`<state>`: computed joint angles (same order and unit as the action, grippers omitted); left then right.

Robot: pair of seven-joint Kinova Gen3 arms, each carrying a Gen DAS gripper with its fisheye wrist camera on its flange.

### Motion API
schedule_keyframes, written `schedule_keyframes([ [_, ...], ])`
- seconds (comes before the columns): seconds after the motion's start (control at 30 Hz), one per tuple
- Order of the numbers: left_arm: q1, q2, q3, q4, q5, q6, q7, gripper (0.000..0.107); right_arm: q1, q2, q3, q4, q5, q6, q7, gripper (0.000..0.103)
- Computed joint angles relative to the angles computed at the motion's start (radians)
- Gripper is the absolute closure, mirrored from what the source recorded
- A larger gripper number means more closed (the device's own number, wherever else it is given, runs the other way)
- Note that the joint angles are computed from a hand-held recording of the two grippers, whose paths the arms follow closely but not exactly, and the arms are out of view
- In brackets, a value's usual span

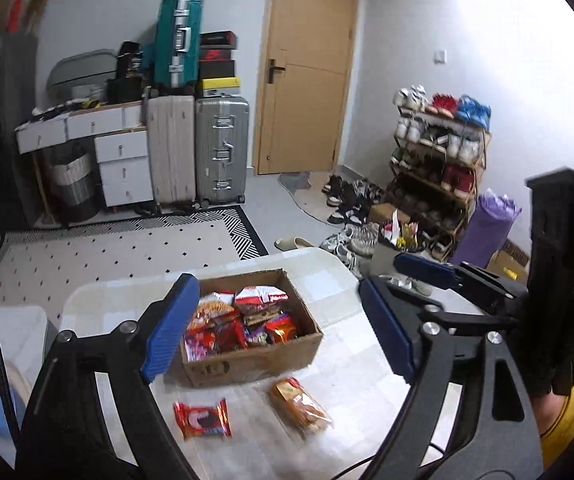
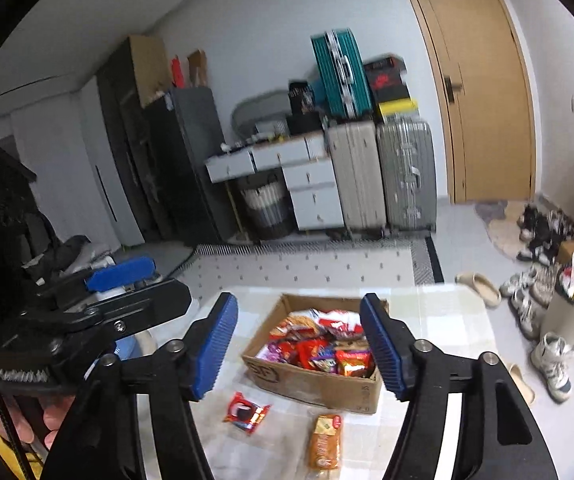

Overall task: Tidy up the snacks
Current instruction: 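Raise both tools up and back away from the box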

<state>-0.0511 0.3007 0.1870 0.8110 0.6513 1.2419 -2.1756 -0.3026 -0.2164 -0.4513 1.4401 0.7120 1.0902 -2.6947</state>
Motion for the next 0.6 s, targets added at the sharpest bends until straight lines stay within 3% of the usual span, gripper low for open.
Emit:
schedule_keyframes([
  [0.07,-0.089,-0.063,0.023,0.072,0.079,0.015,-0.004,0.022,0.004,-0.017,-0.084,-0.006,0.081,0.057,-0.035,0.020],
  [0.13,-0.182,-0.138,0.034,0.165,0.161,0.016,-0.033,0.005,-0.004,-0.022,-0.144,-0.018,0.133,0.104,-0.068,0.014],
  [0.23,-0.285,-0.243,-0.003,0.298,0.283,0.029,-0.121,0.005,-0.010,-0.036,-0.222,-0.022,0.172,0.150,-0.094,0.010],
  [0.33,-0.286,-0.342,-0.142,0.432,0.380,0.055,-0.234,0.005,0.005,-0.039,-0.353,-0.003,0.260,0.224,-0.153,0.003],
  [0.43,-0.224,-0.397,-0.275,0.512,0.401,0.061,-0.300,0.005,0.018,-0.055,-0.443,0.032,0.304,0.259,-0.199,0.001],
  [0.6,-0.198,-0.474,-0.393,0.643,0.393,0.073,-0.377,0.005,0.112,-0.087,-0.593,0.083,0.301,0.300,-0.281,0.001],
])
